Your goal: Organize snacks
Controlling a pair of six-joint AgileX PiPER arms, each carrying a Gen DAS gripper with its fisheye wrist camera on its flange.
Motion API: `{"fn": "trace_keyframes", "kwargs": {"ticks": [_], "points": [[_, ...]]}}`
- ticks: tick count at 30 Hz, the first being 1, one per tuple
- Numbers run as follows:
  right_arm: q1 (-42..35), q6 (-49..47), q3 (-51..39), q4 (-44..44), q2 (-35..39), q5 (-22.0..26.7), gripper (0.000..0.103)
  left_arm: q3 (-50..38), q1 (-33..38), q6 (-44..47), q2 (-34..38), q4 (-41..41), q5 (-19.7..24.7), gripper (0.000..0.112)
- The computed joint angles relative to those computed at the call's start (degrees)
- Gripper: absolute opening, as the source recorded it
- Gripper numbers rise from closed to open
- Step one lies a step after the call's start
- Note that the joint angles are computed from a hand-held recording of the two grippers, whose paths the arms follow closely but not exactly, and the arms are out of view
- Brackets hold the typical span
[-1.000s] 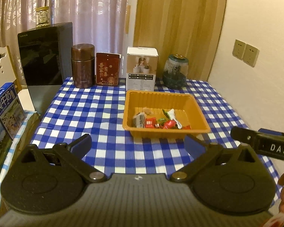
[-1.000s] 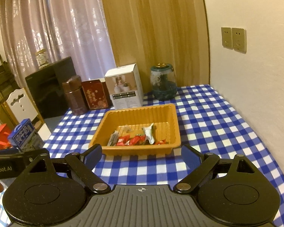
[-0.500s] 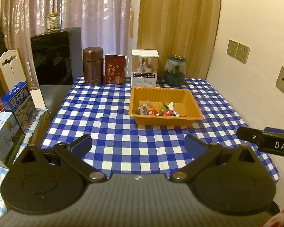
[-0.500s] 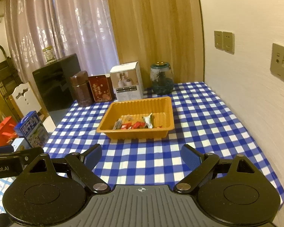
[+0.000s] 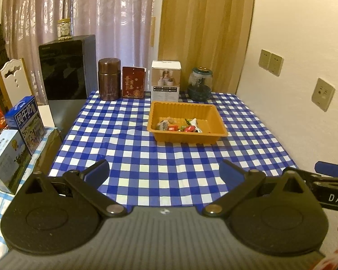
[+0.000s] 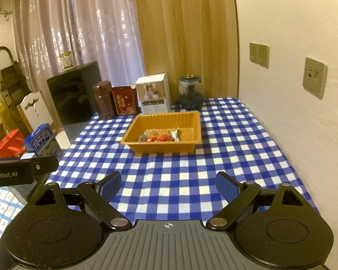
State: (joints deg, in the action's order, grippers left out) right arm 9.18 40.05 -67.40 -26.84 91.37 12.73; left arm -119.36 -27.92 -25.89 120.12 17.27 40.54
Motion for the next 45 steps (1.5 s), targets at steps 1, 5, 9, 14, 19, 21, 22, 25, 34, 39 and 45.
{"fn": "trace_keyframes", "kwargs": {"ticks": [1,5,9,14,19,21,22,25,34,39,45], "points": [[0.3,-0.1,0.8,-0.1,-0.9,0.2,0.090,1.5,-0.3,-0.6,-1.0,0.8,-0.5,0.103],[1.1,2.2,2.7,-2.1,-3.6,1.2,0.090,7.0,-1.3,-2.7,-4.6,3.1,-2.2,0.103],[2.1,3.6,4.2,-3.6,-6.0,2.1,0.090,11.4,-1.9,-4.4,-7.2,4.3,-3.3,0.103],[3.5,5.8,6.1,-6.0,-7.8,2.2,0.090,15.1,-2.3,-5.4,-9.4,5.2,-4.4,0.103],[4.2,8.1,6.8,-8.1,-8.5,2.5,0.090,17.2,-2.7,-5.7,-10.8,5.6,-5.2,0.103],[4.5,7.6,7.0,-7.8,-8.8,2.7,0.090,17.2,-2.6,-5.4,-11.0,5.2,-5.3,0.103],[4.6,7.8,7.1,-7.9,-8.9,2.8,0.090,17.1,-2.7,-5.5,-11.0,5.2,-5.3,0.103],[5.1,8.1,7.1,-8.3,-9.1,3.3,0.090,17.1,-2.6,-5.6,-11.0,5.4,-5.3,0.103],[5.3,9.8,7.1,-9.3,-9.0,3.6,0.090,17.6,-2.4,-4.9,-11.1,4.8,-5.3,0.103],[5.6,11.5,7.0,-10.5,-8.8,3.8,0.090,17.9,-2.5,-5.1,-11.2,4.8,-5.5,0.103],[5.3,11.6,7.2,-10.7,-8.8,3.4,0.090,17.9,-2.6,-5.2,-11.1,5.0,-5.5,0.103]]}}
